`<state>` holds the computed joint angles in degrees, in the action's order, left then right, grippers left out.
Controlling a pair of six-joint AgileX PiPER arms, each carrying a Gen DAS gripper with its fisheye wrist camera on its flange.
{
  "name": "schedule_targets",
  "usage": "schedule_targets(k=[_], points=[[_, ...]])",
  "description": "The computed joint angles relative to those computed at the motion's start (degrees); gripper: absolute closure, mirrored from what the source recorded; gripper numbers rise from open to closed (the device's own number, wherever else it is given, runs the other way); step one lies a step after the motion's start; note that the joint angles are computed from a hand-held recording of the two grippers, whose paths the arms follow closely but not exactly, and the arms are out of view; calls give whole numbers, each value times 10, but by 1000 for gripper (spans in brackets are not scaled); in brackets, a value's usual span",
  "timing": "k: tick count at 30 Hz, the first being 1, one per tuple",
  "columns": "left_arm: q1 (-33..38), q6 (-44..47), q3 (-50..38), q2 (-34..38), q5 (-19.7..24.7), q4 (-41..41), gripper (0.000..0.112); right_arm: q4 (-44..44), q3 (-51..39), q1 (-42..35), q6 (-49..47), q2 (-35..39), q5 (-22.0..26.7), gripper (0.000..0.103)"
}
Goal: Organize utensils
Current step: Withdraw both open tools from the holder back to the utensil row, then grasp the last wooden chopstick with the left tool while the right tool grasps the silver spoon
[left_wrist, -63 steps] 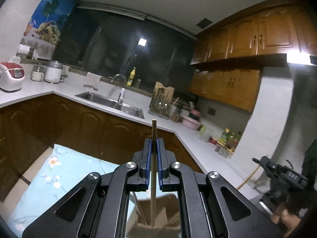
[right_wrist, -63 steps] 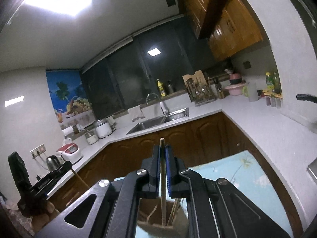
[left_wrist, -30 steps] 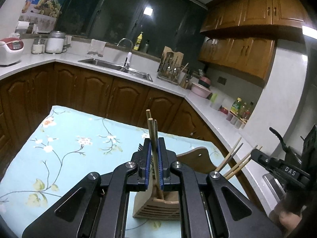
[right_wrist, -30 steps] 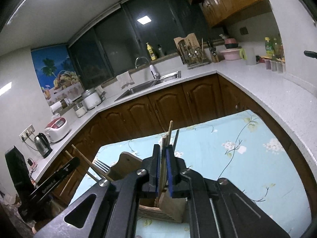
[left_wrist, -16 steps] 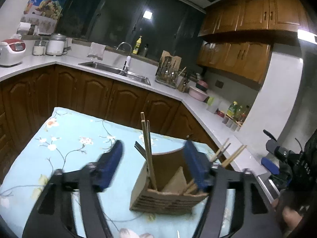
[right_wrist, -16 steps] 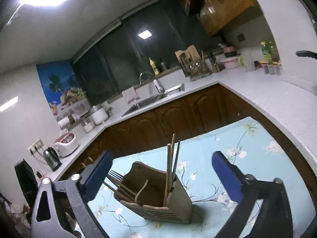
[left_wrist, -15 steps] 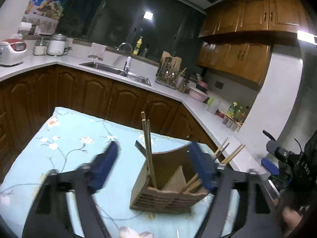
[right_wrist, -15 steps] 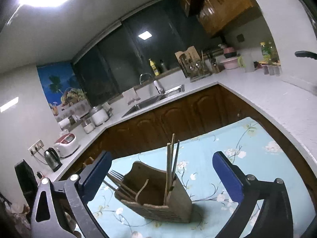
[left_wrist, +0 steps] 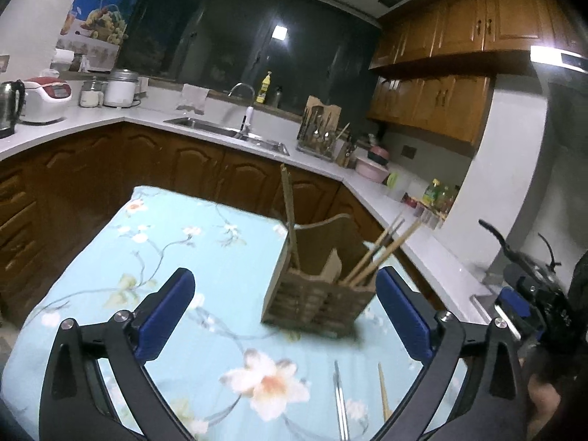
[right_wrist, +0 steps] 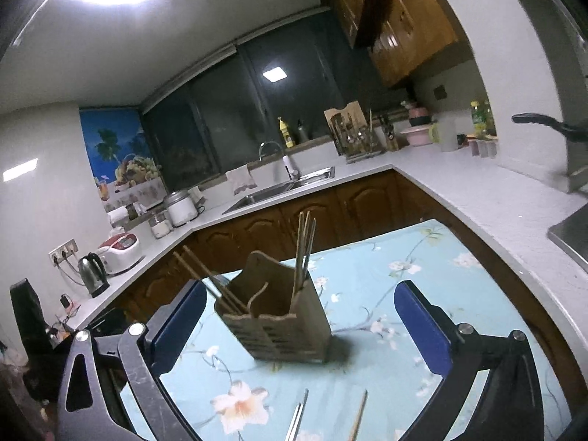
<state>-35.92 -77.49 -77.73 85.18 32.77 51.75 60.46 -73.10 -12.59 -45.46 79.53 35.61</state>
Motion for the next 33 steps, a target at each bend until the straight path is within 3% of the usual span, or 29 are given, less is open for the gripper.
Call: schedule_targets(k=[6, 13, 22, 33], points=[[-67, -74, 81, -57, 66, 75, 11, -3, 96, -44, -21, -85, 17, 0], [-105, -106, 150, -89, 86, 70, 11, -48, 179, -87, -15, -145, 36, 0], [-117, -99, 185, -93, 87, 24, 11, -63, 244, -165, -26, -166, 89, 0], [-109, -51, 180, -76, 72, -38, 11, -80, 268, -153, -8, -149, 114, 1]])
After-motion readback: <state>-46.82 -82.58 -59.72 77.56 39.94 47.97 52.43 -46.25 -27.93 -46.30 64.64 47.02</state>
